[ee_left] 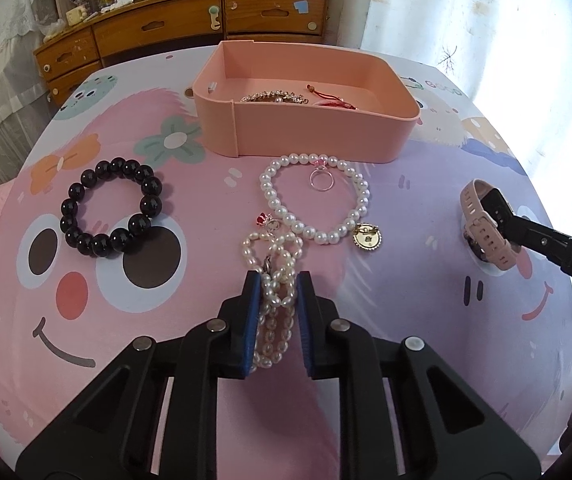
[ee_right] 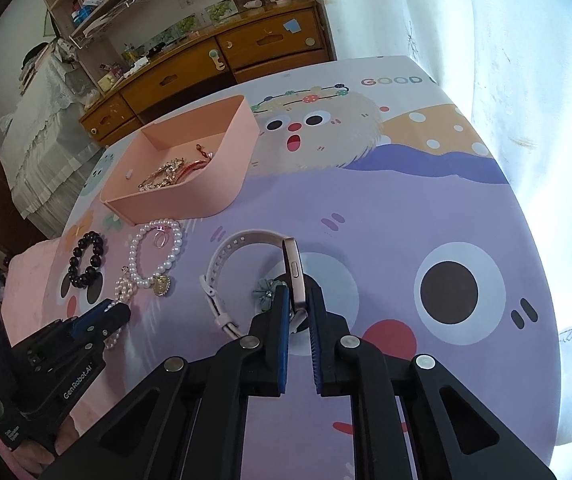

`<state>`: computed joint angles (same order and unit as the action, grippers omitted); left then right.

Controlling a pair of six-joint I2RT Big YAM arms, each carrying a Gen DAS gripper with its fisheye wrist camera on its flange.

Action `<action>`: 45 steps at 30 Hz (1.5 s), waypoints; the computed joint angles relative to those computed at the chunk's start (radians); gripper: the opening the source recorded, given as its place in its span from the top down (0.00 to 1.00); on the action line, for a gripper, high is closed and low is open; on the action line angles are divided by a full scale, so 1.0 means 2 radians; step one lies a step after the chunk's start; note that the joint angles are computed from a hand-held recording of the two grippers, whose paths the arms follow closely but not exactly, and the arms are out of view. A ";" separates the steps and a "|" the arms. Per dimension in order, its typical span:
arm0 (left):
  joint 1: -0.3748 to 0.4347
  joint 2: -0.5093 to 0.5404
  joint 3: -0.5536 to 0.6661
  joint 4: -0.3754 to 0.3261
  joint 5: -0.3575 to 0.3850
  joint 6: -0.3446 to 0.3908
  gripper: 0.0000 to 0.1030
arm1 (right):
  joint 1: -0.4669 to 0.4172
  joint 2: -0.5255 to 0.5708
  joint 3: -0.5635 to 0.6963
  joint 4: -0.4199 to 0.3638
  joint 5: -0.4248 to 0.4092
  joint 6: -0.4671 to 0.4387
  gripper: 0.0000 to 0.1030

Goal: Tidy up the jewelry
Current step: 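Grasp the pearl necklace with the left tool while the right tool grasps the pink watch band, then lower the necklace into the pink tray with the left tool while the right tool releases the watch there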

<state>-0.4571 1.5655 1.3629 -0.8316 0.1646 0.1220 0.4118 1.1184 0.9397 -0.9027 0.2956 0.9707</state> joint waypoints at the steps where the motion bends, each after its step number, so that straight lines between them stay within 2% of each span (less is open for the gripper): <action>1: 0.001 0.001 0.002 -0.002 0.001 -0.001 0.86 | 0.002 0.000 0.003 -0.003 0.003 -0.001 0.92; 8: 0.009 -0.008 0.004 -0.007 0.008 0.004 0.93 | 0.015 -0.009 0.024 -0.013 0.013 0.001 0.92; 16: 0.025 -0.023 0.017 -0.012 0.028 0.009 0.93 | 0.031 0.000 0.072 -0.021 0.034 -0.016 0.92; 21: 0.035 -0.029 0.048 -0.026 0.039 0.005 0.93 | 0.036 0.018 0.106 -0.026 0.039 -0.030 0.92; 24: 0.040 -0.023 0.083 -0.044 0.044 0.012 0.94 | 0.040 0.032 0.127 -0.030 0.044 -0.044 0.92; 30: 0.057 -0.017 0.146 -0.038 0.083 0.029 0.94 | 0.045 0.062 0.165 -0.037 0.047 -0.059 0.92; 35: 0.060 0.004 0.222 -0.063 0.105 0.061 0.94 | 0.049 0.076 0.188 -0.028 0.053 -0.073 0.91; 41: 0.057 0.039 0.313 -0.090 0.145 0.062 0.94 | 0.037 0.092 0.215 -0.027 0.076 -0.078 0.91; 45: 0.051 0.070 0.364 -0.092 0.162 0.050 0.94 | 0.026 0.101 0.225 -0.030 0.085 -0.073 0.91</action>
